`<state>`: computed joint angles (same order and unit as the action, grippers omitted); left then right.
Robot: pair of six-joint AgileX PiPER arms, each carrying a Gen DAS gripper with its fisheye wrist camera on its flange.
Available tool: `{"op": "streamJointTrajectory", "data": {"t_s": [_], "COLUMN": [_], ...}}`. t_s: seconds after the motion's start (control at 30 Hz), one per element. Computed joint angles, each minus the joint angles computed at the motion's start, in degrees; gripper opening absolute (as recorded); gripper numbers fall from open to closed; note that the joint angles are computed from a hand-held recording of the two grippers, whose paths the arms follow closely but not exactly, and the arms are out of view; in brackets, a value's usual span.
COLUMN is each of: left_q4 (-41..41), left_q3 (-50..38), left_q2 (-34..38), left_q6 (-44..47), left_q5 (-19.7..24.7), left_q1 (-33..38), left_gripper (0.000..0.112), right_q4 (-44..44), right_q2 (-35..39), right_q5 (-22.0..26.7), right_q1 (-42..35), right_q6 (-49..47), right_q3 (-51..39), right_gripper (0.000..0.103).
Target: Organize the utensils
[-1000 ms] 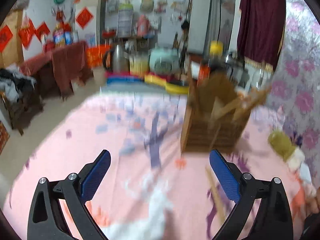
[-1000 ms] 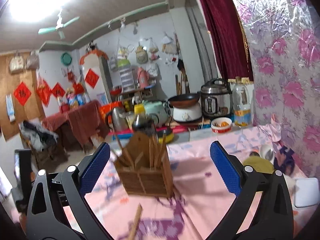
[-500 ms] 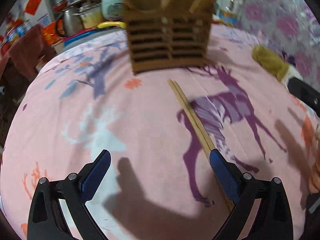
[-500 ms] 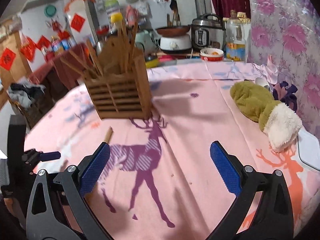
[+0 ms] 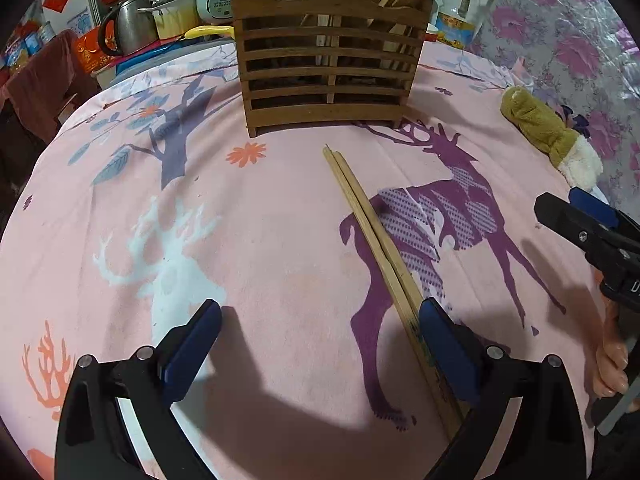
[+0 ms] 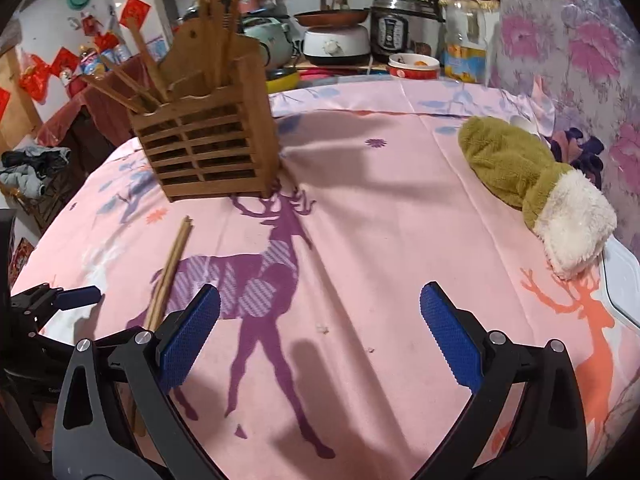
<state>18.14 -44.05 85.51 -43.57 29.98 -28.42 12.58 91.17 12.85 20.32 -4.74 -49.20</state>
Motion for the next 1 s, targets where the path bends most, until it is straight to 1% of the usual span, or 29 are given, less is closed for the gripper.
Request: {"op": "streamJointTrajectory", "data": {"t_s": [0.13, 0.2, 0.27, 0.3, 0.4, 0.47, 0.5, 0.57, 0.63, 0.73, 0.77, 0.83, 0.93, 0.97, 1.0], "left_q4": [-0.82, 0.53, 4.6, 5.56, 0.55, -5.43, -8.16, -9.31, -7.85, 0.11, 0.97, -1.02, 2.93, 3.54, 2.46], "left_q3": [-1.03, -1.27, -1.37, -0.95, 0.37, 1.13, 1.25, 0.93, 0.31, -0.97, -0.97, -0.48, -0.83, -0.8, -0.59], "left_q2": [1.14, 1.27, 1.86, 1.84, -0.26, -1.61, -1.95, -1.72, -0.88, 1.09, 1.2, 0.98, 1.87, 1.96, 1.65], "left_q6": [1.05, -0.22, -4.58, -5.31, -0.37, 5.72, 8.62, 9.87, 8.48, 0.84, 0.05, 2.08, -2.18, -2.66, -1.67], "left_q5": [-0.23, 0.53, 2.52, 2.51, 0.52, -1.32, -1.94, -2.24, -2.09, -0.23, -0.23, -0.99, 0.32, 0.24, -0.2], "left_q1": [1.25, 2.38, 3.91, 5.21, 8.04, 8.87, 8.8, 7.17, 4.92, 0.74, 0.43, 1.73, 3.04, 3.53, 3.99], "left_gripper": [0.098, 0.098, 0.098, 0.098, 0.097, 0.097, 0.097, 0.097, 0.097, 0.098, 0.098, 0.098, 0.098, 0.097, 0.097], "right_q4": [0.65, 1.59, 2.33, 2.53, 2.5, 2.38, 1.82, 0.91, 0.62, 2.63, 3.15, 3.98, 4.47, 3.85, 3.22], "right_q2": [0.5, 0.54, 0.62, 0.57, 0.22, -0.12, -0.26, -0.21, -0.02, 0.25, 0.26, 0.21, 0.39, 0.48, 0.54], "right_q5": [-0.21, -0.11, 0.14, 0.18, 0.05, -0.13, -0.19, -0.25, -0.03, 0.32, 0.41, 0.51, 0.57, 0.57, 0.55], "right_q1": [-0.68, -0.96, -1.02, -0.94, -0.59, -0.23, -0.12, -0.05, -0.21, -0.91, -1.1, -1.38, -1.49, -1.36, -1.24], "right_q6": [-0.1, -0.83, -1.52, -1.78, -2.15, -2.27, -1.75, -0.82, -0.26, -1.74, -2.12, -2.71, -3.13, -2.55, -2.01], "right_q3": [-0.03, 0.02, -0.21, -0.24, 0.02, 0.23, 0.3, 0.24, 0.03, -0.21, -0.25, -0.26, -0.37, -0.42, -0.44], "right_gripper": [0.097, 0.097, 0.097, 0.097, 0.097, 0.097, 0.097, 0.097, 0.097, 0.097, 0.097, 0.097, 0.097, 0.097, 0.097]}}
